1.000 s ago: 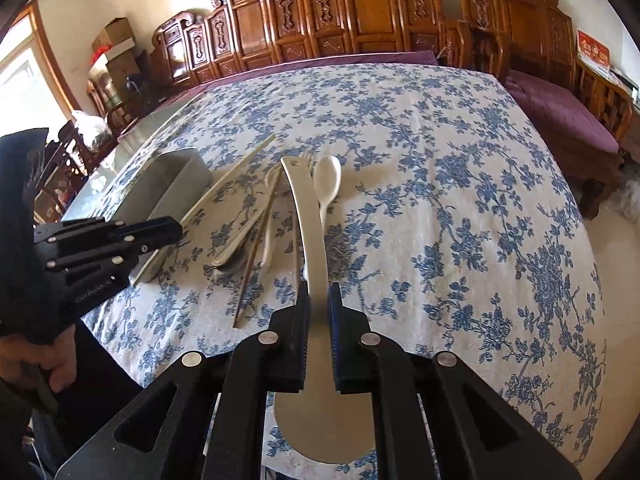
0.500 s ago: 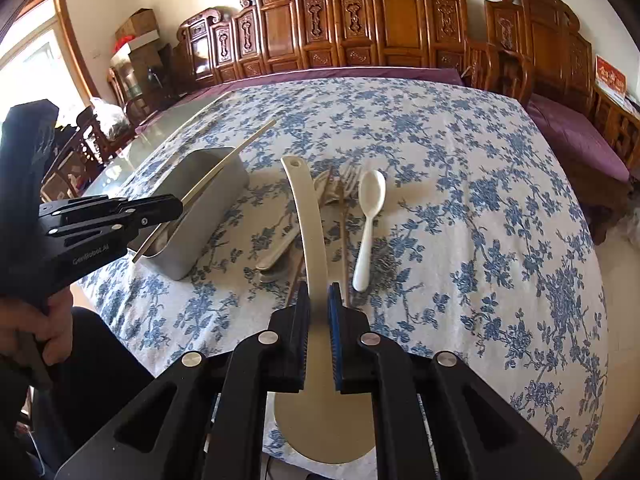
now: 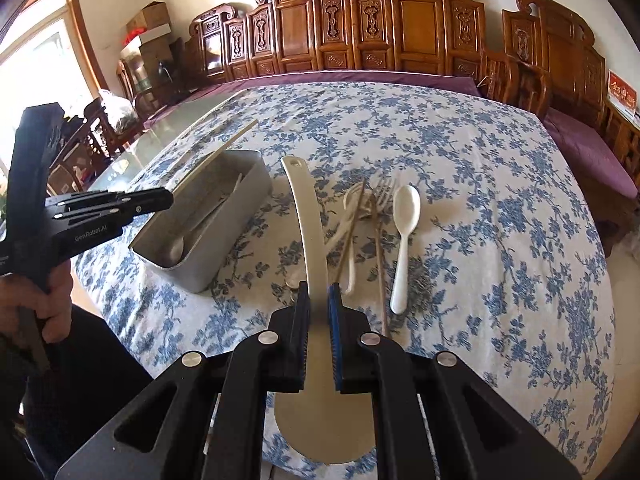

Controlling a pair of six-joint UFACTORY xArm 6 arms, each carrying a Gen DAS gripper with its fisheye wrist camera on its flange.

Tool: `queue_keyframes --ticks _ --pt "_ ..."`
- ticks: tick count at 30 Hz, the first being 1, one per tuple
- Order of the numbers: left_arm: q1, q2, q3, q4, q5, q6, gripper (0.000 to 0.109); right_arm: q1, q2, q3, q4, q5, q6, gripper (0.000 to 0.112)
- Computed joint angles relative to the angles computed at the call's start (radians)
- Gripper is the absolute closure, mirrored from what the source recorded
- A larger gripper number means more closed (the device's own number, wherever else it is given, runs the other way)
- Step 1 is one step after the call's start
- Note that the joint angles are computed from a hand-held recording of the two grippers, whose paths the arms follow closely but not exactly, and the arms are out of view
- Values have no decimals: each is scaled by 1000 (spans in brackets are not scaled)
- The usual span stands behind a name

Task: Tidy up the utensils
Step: 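Carry the chopstick into the tray and open the left gripper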

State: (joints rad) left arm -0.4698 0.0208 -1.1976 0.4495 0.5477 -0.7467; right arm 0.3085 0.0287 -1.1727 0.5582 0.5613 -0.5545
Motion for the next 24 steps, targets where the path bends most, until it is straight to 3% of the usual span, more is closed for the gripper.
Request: queue_keyframes --ticks 13,24 --pt "107 -35 107 -137 -60 115 104 84 122 -133 -76 12 89 101" --pt "144 -31 152 -172 -95 114 104 136 197 -237 -81 42 118 101"
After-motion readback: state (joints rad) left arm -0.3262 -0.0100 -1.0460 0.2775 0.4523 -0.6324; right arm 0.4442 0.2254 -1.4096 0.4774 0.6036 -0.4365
